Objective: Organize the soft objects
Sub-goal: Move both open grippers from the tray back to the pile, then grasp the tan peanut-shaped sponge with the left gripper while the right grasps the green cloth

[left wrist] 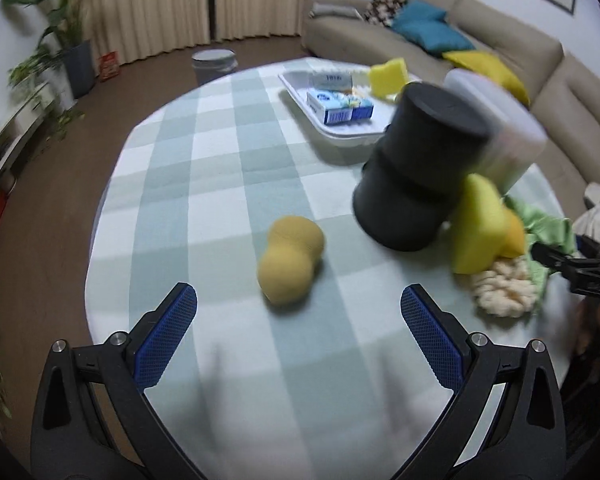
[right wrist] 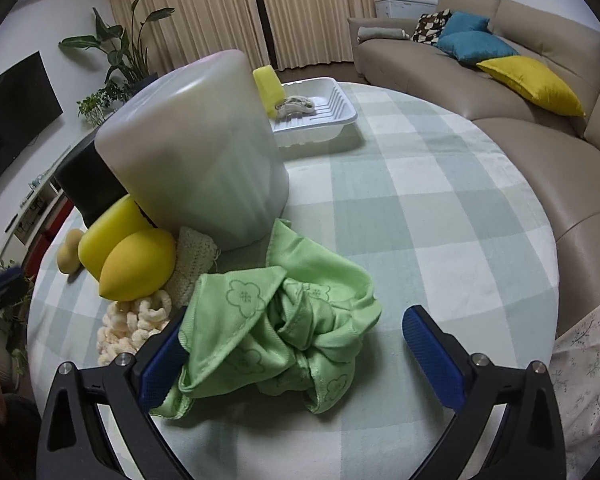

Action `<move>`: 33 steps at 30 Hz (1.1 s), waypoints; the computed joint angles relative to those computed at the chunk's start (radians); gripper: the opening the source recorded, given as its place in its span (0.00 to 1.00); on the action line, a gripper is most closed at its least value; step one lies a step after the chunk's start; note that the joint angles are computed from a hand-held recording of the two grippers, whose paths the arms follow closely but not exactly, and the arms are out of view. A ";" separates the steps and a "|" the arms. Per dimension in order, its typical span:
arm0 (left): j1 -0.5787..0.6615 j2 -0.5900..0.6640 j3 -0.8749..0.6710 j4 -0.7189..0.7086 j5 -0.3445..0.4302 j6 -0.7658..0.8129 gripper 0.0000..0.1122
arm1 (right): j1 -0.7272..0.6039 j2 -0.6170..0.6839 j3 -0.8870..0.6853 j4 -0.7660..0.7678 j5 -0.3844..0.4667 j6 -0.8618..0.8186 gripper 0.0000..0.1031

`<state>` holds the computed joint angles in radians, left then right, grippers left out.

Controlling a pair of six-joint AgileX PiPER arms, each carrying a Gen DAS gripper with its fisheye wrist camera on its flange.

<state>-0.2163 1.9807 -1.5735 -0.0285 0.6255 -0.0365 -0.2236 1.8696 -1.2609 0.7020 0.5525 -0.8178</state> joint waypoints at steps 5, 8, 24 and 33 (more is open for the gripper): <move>0.044 0.113 -0.152 -0.085 0.087 0.138 0.92 | 0.003 0.005 -0.003 -0.011 0.007 0.005 1.00; 0.055 0.156 -0.199 -0.120 0.121 0.171 0.92 | 0.003 0.007 -0.008 -0.030 0.010 0.022 1.00; 0.027 0.149 -0.141 -0.195 0.081 0.256 0.55 | 0.013 0.010 -0.008 -0.059 0.009 0.048 0.95; -0.019 0.089 -0.061 -0.072 0.042 0.152 0.28 | 0.018 0.011 -0.007 -0.085 0.000 0.068 0.94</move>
<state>-0.2348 2.0701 -1.6346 -0.1010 0.6672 0.1156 -0.2060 1.8805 -1.2680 0.6173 0.5524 -0.7502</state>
